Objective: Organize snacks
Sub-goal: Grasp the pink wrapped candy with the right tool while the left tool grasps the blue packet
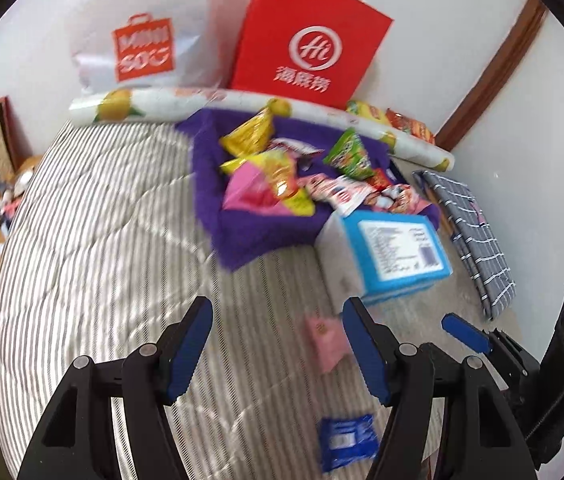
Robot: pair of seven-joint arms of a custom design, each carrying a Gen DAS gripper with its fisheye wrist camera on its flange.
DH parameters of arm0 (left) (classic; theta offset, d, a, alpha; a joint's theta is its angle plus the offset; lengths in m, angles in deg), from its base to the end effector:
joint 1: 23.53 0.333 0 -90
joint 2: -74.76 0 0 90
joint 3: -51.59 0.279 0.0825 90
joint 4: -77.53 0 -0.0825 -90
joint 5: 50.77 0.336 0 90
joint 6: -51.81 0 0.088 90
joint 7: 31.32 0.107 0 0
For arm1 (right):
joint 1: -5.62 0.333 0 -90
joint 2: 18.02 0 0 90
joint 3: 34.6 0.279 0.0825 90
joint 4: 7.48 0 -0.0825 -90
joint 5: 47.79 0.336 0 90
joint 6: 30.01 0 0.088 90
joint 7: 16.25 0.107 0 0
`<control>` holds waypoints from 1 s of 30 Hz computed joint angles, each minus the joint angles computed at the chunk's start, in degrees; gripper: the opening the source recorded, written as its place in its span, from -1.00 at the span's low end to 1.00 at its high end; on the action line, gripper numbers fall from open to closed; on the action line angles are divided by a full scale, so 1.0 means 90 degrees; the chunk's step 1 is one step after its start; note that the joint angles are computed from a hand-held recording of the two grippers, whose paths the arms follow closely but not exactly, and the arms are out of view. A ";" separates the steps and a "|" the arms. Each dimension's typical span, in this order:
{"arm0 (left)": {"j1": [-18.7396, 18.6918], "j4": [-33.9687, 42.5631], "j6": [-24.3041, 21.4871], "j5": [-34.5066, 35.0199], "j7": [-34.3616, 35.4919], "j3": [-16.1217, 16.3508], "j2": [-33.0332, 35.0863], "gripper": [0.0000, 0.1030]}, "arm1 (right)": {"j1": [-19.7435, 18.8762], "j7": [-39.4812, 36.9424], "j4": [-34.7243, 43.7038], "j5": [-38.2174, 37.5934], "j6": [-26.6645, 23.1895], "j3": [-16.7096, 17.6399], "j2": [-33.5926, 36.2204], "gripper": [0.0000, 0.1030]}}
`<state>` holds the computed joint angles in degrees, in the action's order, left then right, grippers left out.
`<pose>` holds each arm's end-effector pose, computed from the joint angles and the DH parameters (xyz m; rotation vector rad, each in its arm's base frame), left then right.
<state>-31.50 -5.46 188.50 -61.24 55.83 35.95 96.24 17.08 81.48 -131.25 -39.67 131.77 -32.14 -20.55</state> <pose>0.6105 -0.2353 0.5224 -1.8217 2.2704 -0.9291 0.5222 0.1224 0.4871 -1.7422 1.7590 -0.4184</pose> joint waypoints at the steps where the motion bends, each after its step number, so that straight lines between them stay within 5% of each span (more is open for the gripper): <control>1: 0.0060 -0.0180 0.0076 -0.0080 0.0040 -0.0006 -0.0090 0.27 | 0.0024 -0.0046 0.0012 -0.0009 0.0030 0.0020 0.0051 0.19; 9: 0.0321 -0.0968 0.0319 -0.0561 0.0158 0.0044 -0.0458 0.27 | 0.0278 -0.0621 0.0386 0.0166 0.0318 0.0098 0.0598 0.19; 14: 0.0342 -0.1143 0.0364 -0.0622 0.0227 0.0063 -0.0494 0.27 | 0.0440 0.0376 0.0949 -0.0681 -0.0395 -0.0121 0.0991 0.20; 18: 0.0369 -0.1177 0.0309 -0.0670 0.0295 0.0071 -0.0457 0.27 | 0.0361 0.0198 0.0960 -0.0016 -0.0395 -0.0016 0.1077 0.44; 30: 0.0527 -0.1486 0.0280 -0.0873 0.0403 0.0133 -0.0469 0.27 | 0.0767 0.1217 0.1531 -0.1130 -0.0805 -0.0289 0.1704 0.49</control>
<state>-26.76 -18.83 191.01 -69.10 59.45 37.15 92.02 23.99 92.43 -117.47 -49.84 124.52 -34.73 -5.21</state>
